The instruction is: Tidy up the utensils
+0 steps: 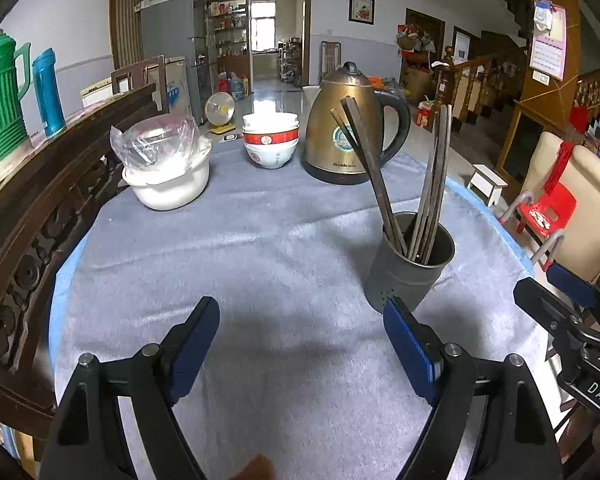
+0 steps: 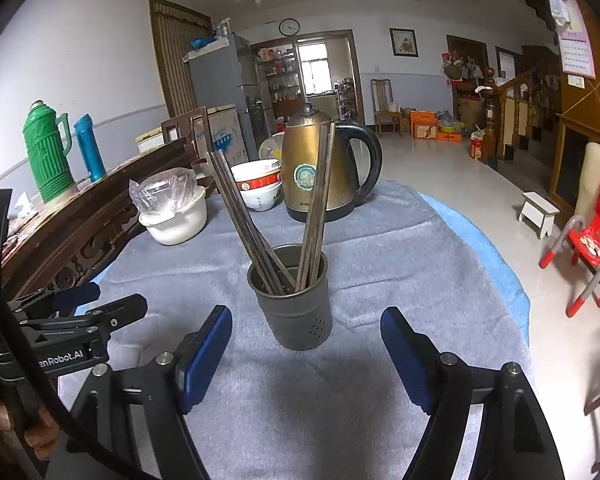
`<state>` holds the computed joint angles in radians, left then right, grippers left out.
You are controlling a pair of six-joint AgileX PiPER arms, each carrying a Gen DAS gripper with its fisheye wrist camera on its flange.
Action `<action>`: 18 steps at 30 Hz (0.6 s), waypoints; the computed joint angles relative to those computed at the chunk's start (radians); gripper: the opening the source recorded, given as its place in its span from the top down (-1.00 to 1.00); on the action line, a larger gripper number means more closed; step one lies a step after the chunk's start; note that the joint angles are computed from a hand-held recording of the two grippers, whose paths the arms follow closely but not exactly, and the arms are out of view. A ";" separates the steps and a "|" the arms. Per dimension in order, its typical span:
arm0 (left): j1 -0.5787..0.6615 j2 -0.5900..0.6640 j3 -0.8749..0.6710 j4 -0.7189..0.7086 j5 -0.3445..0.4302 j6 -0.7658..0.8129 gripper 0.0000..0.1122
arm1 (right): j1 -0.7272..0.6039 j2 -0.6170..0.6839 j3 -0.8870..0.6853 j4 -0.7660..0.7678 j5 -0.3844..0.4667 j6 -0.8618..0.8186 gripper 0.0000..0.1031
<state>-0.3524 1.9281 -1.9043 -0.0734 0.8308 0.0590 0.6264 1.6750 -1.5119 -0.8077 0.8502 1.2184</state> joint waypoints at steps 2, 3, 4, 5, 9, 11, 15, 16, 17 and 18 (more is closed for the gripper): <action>-0.004 0.003 -0.009 0.004 0.002 0.003 -0.54 | 0.001 0.005 -0.010 -0.004 0.008 -0.007 -0.55; -0.005 0.003 -0.011 0.006 0.002 0.002 -0.59 | 0.001 0.006 -0.013 -0.006 0.010 -0.009 -0.55; -0.005 0.003 -0.015 0.002 0.005 0.003 -0.61 | 0.001 0.008 -0.018 -0.006 0.012 -0.014 -0.55; -0.005 0.003 -0.017 -0.002 0.007 0.005 -0.67 | 0.002 0.011 -0.023 -0.006 0.016 -0.018 -0.55; -0.001 0.000 -0.021 -0.010 0.013 0.007 -0.71 | 0.008 0.015 -0.038 -0.006 0.027 -0.032 -0.55; -0.001 -0.003 -0.020 -0.004 0.018 0.005 -0.71 | 0.015 0.013 -0.040 -0.010 0.035 -0.030 -0.55; -0.001 -0.016 -0.002 0.001 0.011 0.002 -0.76 | 0.028 0.012 -0.045 -0.016 0.050 -0.027 -0.55; -0.001 -0.018 -0.001 0.004 0.010 0.002 -0.76 | 0.030 0.015 -0.050 -0.015 0.053 -0.030 -0.55; -0.002 -0.017 -0.003 0.007 0.011 0.001 -0.77 | 0.031 0.017 -0.056 -0.012 0.057 -0.038 -0.55; -0.002 -0.015 -0.009 0.008 0.017 -0.001 -0.77 | 0.031 0.020 -0.062 -0.011 0.060 -0.045 -0.55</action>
<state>-0.3544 1.9130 -1.9129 -0.0656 0.8476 0.0584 0.6575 1.6952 -1.5741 -0.8188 0.9105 1.1734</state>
